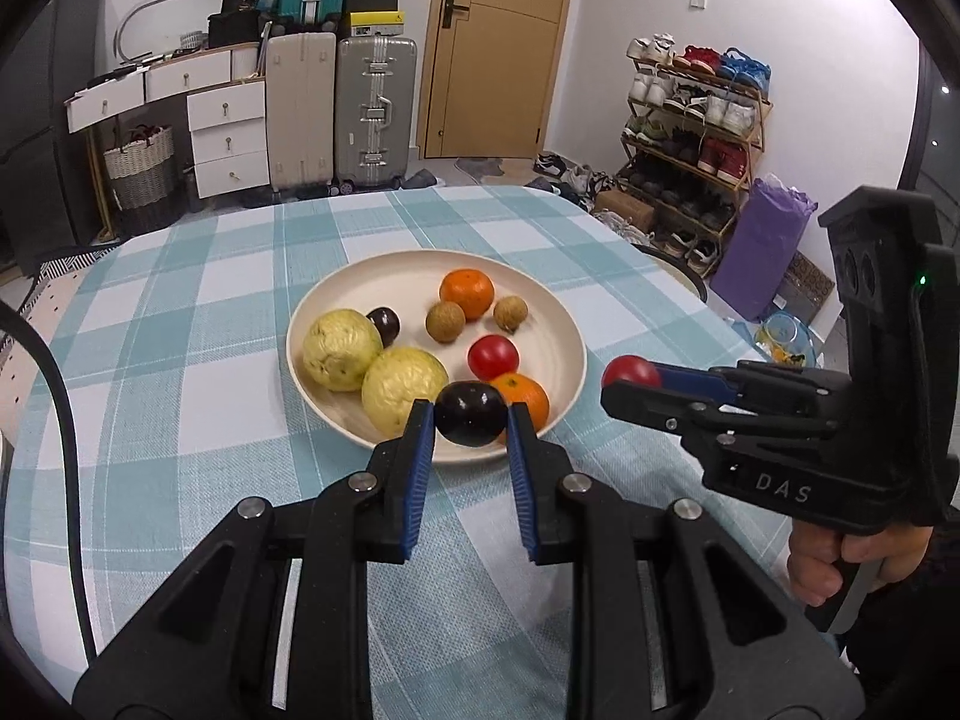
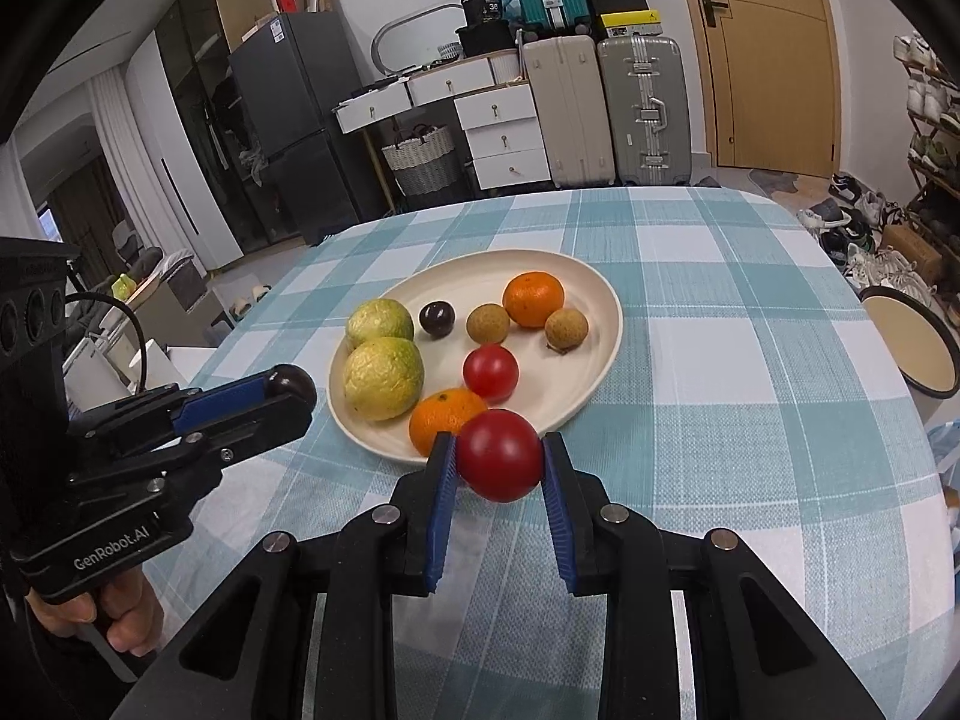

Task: Organize fruits
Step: 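Carry the plum and tomato onto the cream plate and open both grippers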

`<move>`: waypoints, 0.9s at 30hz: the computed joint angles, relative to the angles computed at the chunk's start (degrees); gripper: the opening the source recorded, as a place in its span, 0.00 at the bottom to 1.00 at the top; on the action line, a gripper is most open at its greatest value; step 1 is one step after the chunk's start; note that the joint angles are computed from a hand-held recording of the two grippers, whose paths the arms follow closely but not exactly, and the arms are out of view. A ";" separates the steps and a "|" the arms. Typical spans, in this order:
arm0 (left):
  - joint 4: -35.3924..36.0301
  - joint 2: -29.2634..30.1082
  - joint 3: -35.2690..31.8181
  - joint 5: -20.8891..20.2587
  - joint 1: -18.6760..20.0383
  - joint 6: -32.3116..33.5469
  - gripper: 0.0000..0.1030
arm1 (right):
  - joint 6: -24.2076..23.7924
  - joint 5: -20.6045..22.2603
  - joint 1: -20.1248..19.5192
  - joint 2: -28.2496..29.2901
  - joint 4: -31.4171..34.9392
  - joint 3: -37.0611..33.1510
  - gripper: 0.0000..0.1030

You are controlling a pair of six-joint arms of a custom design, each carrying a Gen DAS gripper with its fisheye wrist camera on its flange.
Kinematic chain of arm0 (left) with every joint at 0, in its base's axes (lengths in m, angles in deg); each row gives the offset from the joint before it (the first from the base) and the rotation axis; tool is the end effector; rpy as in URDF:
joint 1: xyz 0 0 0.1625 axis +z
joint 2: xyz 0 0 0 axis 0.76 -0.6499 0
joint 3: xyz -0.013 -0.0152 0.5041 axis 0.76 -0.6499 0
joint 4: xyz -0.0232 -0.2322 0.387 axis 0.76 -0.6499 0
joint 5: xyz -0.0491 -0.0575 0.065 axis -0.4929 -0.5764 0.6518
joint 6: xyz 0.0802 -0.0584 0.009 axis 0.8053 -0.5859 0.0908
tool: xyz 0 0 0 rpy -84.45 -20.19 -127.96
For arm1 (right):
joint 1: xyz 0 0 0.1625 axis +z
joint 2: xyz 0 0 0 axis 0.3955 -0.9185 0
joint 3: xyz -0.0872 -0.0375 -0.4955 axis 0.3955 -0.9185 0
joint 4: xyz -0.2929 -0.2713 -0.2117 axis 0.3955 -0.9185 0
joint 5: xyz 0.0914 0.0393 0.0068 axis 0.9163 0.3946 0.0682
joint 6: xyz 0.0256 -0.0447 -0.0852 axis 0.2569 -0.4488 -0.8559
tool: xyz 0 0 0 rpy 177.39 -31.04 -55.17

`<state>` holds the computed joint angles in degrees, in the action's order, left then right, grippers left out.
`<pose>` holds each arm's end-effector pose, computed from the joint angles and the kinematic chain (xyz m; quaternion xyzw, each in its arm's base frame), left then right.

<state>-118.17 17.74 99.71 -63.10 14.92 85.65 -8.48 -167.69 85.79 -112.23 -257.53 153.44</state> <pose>-0.0708 -0.5841 0.2920 0.2239 0.8727 -0.3592 0.2433 0.3252 -0.6294 0.0044 0.2774 -0.9073 0.2736 0.1583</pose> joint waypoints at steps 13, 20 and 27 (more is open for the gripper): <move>-1.72 2.95 -3.73 0.33 0.61 1.82 0.21 | 0.67 -0.53 -0.01 1.64 0.22 -3.57 0.28; -2.10 4.96 -5.58 0.04 0.96 3.09 0.21 | 1.57 -1.05 -0.41 2.43 0.63 -5.15 0.28; -1.31 6.60 -7.69 -0.18 1.83 3.04 0.21 | 1.86 -1.66 -0.54 2.91 1.47 -6.32 0.28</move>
